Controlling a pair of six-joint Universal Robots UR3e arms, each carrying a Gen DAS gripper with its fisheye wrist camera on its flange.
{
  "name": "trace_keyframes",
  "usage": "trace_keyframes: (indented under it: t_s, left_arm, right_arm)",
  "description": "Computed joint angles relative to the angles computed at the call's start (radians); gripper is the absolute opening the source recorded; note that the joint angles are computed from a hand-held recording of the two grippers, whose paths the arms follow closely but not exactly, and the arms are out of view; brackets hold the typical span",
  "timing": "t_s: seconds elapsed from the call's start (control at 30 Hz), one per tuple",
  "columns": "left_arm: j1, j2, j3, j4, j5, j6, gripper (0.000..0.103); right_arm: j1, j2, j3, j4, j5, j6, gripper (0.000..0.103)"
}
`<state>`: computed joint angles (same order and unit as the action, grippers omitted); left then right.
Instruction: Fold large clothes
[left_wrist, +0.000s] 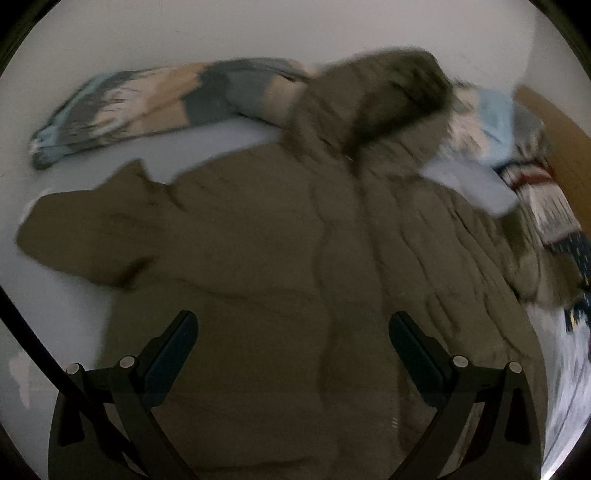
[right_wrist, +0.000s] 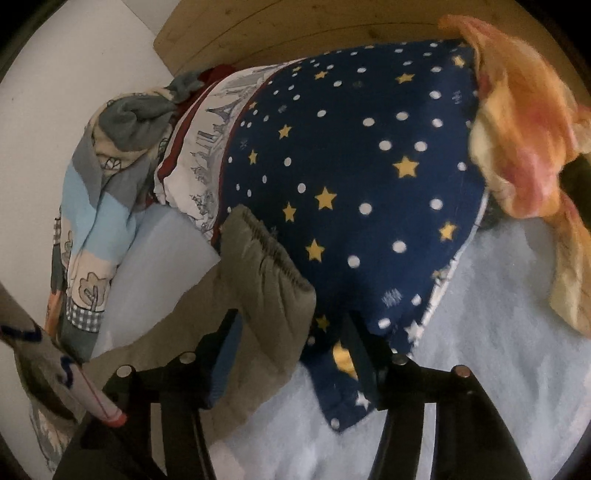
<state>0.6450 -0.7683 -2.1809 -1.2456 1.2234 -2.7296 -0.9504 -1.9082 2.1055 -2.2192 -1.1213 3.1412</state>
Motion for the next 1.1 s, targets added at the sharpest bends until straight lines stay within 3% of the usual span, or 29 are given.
trace_keyframes:
  t_s: [0.1,0.17,0.27,0.37,0.53,0.77,0.93,1.1]
  left_arm:
    - [-0.155,-0.063,-0.051,0.143,0.105,-0.080,0.103]
    - [-0.223,-0.096,-0.079,0.211,0.160,-0.120,0.103]
    - [-0.278,-0.140,-0.113,0.273,0.199,-0.159,0.103]
    - [-0.345,-0.208,-0.141,0.353,0.265,-0.203,0.103]
    - [-0.403,-0.246,-0.142,0.401,0.327,-0.225,0.103]
    - [-0.416,-0.214,-0.121,0.370,0.331,-0.236,0.103]
    - [-0.388,-0.123,-0.066,0.289,0.286,-0.214,0.103]
    - [-0.246,-0.014,0.010,0.110,0.165,-0.145,0.103]
  right_arm:
    - [0.020,0.078,0.011,-0.084,-0.012,0.025,0.046]
    - [0.017,0.106,0.033,-0.130,0.012,0.017,0.030]
    - [0.043,0.102,0.056,-0.190,-0.008,0.041,0.019]
    - [0.055,0.042,0.068,-0.211,-0.012,0.070,0.016]
    - [0.041,-0.104,0.005,-0.076,0.057,0.080,0.015]
    - [0.122,-0.177,-0.318,0.178,0.135,0.106,0.014]
    - [0.372,-0.078,-0.648,0.241,0.027,0.223,0.014]
    - [0.673,0.082,-0.953,0.300,-0.140,0.348,0.014]
